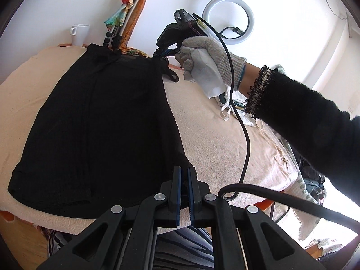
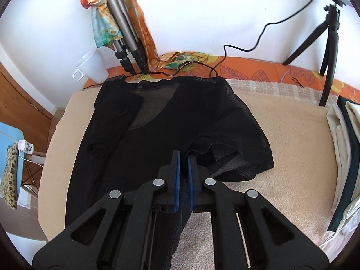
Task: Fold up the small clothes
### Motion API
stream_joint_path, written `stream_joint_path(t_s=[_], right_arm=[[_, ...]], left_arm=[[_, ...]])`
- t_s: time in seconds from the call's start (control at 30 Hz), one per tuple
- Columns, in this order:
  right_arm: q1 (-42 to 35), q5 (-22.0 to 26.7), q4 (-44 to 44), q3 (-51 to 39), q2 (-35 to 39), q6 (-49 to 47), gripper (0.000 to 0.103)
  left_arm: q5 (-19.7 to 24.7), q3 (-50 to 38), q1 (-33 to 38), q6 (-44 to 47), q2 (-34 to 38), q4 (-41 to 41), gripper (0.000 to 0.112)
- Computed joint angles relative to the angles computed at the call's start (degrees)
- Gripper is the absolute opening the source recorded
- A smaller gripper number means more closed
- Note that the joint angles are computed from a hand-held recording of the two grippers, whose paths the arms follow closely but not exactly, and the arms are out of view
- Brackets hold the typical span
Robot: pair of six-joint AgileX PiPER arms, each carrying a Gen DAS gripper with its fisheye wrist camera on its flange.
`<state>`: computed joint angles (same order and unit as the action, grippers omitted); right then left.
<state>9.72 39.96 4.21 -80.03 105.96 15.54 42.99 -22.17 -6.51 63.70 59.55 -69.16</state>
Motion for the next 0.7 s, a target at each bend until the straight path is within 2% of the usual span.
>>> stream_joint_path(t_s=[0.13,0.3,0.47,0.57,0.63,0.7], right_arm=[[5.72,4.67,-7.26,-8.31,5.71,5.36,0.007],[10.87,9.35,-11.73,-17.7,13.33,7.53,0.007],[13.22,12.14,-13.05,-23.3,18.51,7.71,0.007],[12.64,11.93,-9.31,-23.98,19.85,4.0,0.007],[12.29,11.35,-8.13,-22.42,18.75,2.96,0.014],[10.41,7.49,-1.59,-16.84,14.54,-2.06,0.028]], left_arm=[[5.87,1.08,12.06,4.47,1.16,1.38,0.002],[7.09,1.2,20.79,8.41,4.1,3.63,0.002],[4.57,1.58,21.86,11.21,7.08,4.09,0.002],[2.22,1.96,19.4,10.08,6.74,4.6,0.002],[3.12,1.69,20.07,10.38,7.1,4.96,0.002],[3.4,1.82,20.67,9.84,6.17,5.89,0.005]])
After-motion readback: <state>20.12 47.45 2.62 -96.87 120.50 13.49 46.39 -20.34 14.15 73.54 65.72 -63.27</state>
